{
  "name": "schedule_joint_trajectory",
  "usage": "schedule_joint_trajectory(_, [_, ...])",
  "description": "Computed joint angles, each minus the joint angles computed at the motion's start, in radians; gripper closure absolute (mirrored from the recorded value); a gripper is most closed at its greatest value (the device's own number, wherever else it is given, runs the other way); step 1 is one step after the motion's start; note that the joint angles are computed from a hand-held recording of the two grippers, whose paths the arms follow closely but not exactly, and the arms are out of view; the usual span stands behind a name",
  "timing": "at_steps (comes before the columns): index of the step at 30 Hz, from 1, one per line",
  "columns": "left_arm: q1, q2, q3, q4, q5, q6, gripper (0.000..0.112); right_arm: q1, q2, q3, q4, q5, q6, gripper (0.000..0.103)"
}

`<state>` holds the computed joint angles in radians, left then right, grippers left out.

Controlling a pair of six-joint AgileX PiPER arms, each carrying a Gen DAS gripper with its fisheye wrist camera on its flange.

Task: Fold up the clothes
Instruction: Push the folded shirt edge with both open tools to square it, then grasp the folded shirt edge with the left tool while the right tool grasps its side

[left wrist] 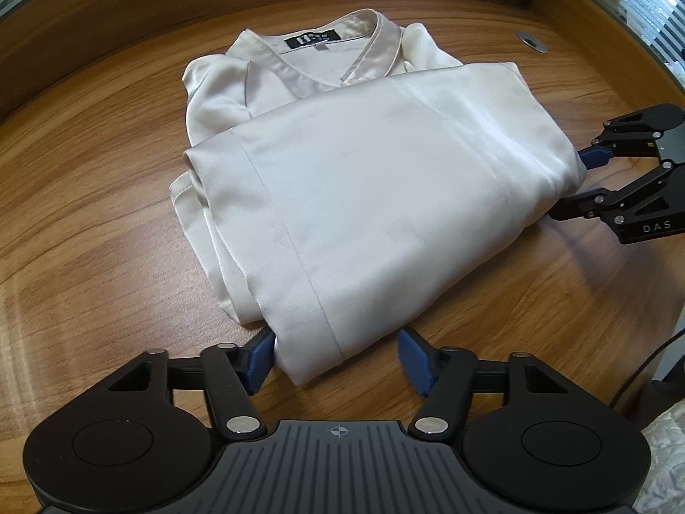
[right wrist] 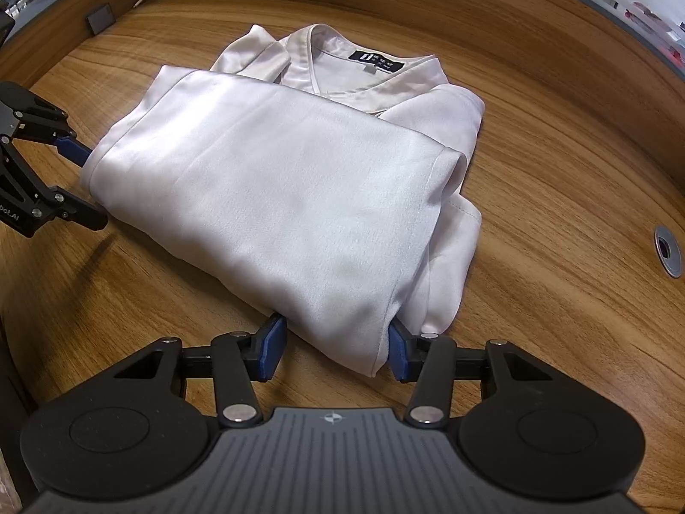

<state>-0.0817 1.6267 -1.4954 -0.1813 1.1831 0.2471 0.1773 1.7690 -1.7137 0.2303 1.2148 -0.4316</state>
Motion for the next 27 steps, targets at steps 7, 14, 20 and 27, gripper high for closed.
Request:
schedule_joint_trajectory(7, [0.001,-0.010,0.015,-0.004,-0.023,0.011,0.062,0.000,0.001,0.000,0.014,-0.003,-0.020,0.060])
schedule_joint_trajectory(14, [0.020,-0.008,0.014,-0.023,-0.026,0.023,0.066,0.004,0.002,-0.002,0.017,-0.006,-0.024,0.065])
schedule_joint_trajectory(20, [0.020,-0.009,0.019,-0.028,-0.035,0.031,0.066,0.001,-0.004,0.009,0.027,-0.014,-0.031,0.064])
schedule_joint_trajectory(27, [0.028,-0.053,0.081,-0.052,-0.100,0.089,0.087,-0.009,-0.004,0.010,0.057,-0.009,-0.078,0.092])
